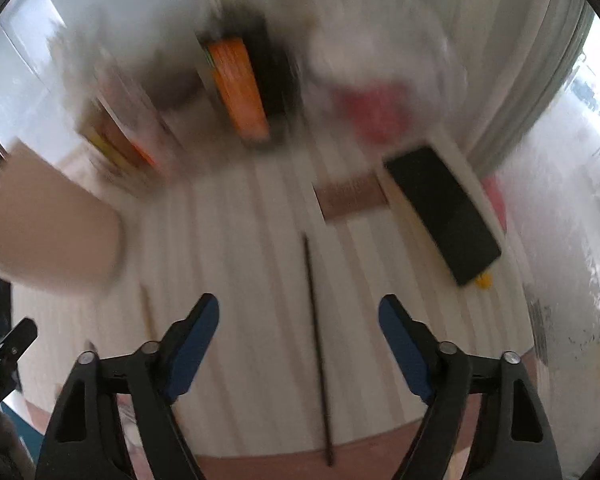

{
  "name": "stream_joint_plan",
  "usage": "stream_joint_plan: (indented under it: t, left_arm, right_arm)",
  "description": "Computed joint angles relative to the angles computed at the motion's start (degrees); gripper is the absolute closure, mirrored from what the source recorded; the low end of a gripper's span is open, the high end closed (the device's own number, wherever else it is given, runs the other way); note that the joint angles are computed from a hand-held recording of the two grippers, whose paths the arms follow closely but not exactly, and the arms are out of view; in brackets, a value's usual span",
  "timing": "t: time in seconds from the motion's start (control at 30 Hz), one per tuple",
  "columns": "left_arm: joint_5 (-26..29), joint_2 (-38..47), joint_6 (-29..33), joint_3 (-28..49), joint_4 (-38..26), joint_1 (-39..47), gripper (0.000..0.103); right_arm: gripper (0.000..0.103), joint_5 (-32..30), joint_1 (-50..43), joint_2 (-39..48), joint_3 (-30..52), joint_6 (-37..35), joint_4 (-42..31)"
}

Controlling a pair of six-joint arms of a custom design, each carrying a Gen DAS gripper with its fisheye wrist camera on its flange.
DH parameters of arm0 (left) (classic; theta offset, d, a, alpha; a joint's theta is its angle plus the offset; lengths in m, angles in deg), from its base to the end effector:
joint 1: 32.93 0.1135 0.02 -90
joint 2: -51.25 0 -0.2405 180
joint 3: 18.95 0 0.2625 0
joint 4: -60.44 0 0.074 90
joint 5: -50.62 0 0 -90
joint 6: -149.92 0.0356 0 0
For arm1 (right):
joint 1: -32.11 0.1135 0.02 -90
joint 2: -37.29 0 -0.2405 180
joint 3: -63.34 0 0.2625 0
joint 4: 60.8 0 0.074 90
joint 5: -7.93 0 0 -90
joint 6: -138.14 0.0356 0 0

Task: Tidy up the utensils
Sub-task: 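Grasp the last light chopstick with the left tool while the right tool grasps the last dark one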

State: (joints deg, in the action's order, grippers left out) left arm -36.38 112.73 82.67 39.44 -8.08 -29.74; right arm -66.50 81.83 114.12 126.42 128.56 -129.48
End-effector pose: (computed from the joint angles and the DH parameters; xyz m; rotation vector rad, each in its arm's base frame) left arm 0.2016 0.0094 0.2067 0.4903 2.7741 0.0305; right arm 0.1589 0.1727 0.1779 0.7766 2.7319 0.0067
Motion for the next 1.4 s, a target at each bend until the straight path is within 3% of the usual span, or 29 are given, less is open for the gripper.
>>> stream_joint_plan:
  t: [0.03,0.07,0.17,0.23,0.3,0.4,0.43,0.5,0.53,0.67,0.9,1.1,1.23,1.4]
  left_arm:
    - [-0.63,0.50,-1.11,-1.63,0.67,-2.17,0.001]
    - [-1.18,0.89,-2.19,-2.90,1.31,-3.78,0.001]
    - [-2.41,3.25,-5.52,-5.83,3.17,-9.01,0.005]
    - [-2.60,5.10,-7.77,-7.40,4.22,-12.02,0.008]
    - [-2.36,8.36,-10.28,-7.70,4.72,-13.61,0.016]
    - [-1.59,12.13,-12.81,-8.07,5.55,-14.22,0.040]
    - [-1.53,12.68,-13.19,-8.39,5.95,-14.26,0.059]
    - [-1.20,11.96,-13.66,-9.23,6.52,-13.36,0.079]
    - [-1.30,11.53,-13.59,-9.39,6.58,-13.01,0.098]
    - [-1.11,10.20,-11.00,-9.68,5.86,-8.56,0.099]
    - [-4.48,5.76,-0.21,-11.89,5.13,8.80,0.099]
    - [-4.16,11.31,8.04,-8.19,6.82,24.13,0.099]
    - [-2.67,15.40,11.09,-4.73,6.08,26.76,0.098]
    - [-2.13,14.10,12.30,-6.45,6.91,24.86,0.098]
  right_arm:
    - [0.042,-1.99,-0.77,0.04,-2.15,-1.47,1.97]
    - [0.047,-3.19,-0.51,0.51,-3.28,-1.66,3.24]
    - [0.057,-7.39,-2.06,3.36,-6.95,-4.73,8.38]
    - [0.058,-9.12,-2.43,5.13,-8.41,-5.77,10.82]
    - [0.062,-10.31,-3.25,6.33,-9.60,-7.10,13.30]
    - [0.073,-12.09,-3.51,8.97,-10.79,-8.83,16.90]
    - [0.074,-12.63,-3.52,9.57,-11.13,-9.15,17.98]
    - [0.077,-13.89,-3.46,11.00,-11.79,-9.87,20.52]
    - [0.079,-13.24,-3.09,11.43,-11.52,-9.88,20.44]
    - [0.096,-11.64,-1.57,13.55,-10.40,-9.45,20.09]
    - [0.097,-14.60,1.41,16.59,-7.37,-10.18,23.43]
    - [0.097,-18.99,5.83,25.13,1.08,-11.72,26.70]
    - [0.097,-17.91,6.99,29.30,6.64,-13.06,21.66]
    - [0.097,-20.22,3.13,32.18,11.12,-17.16,18.47]
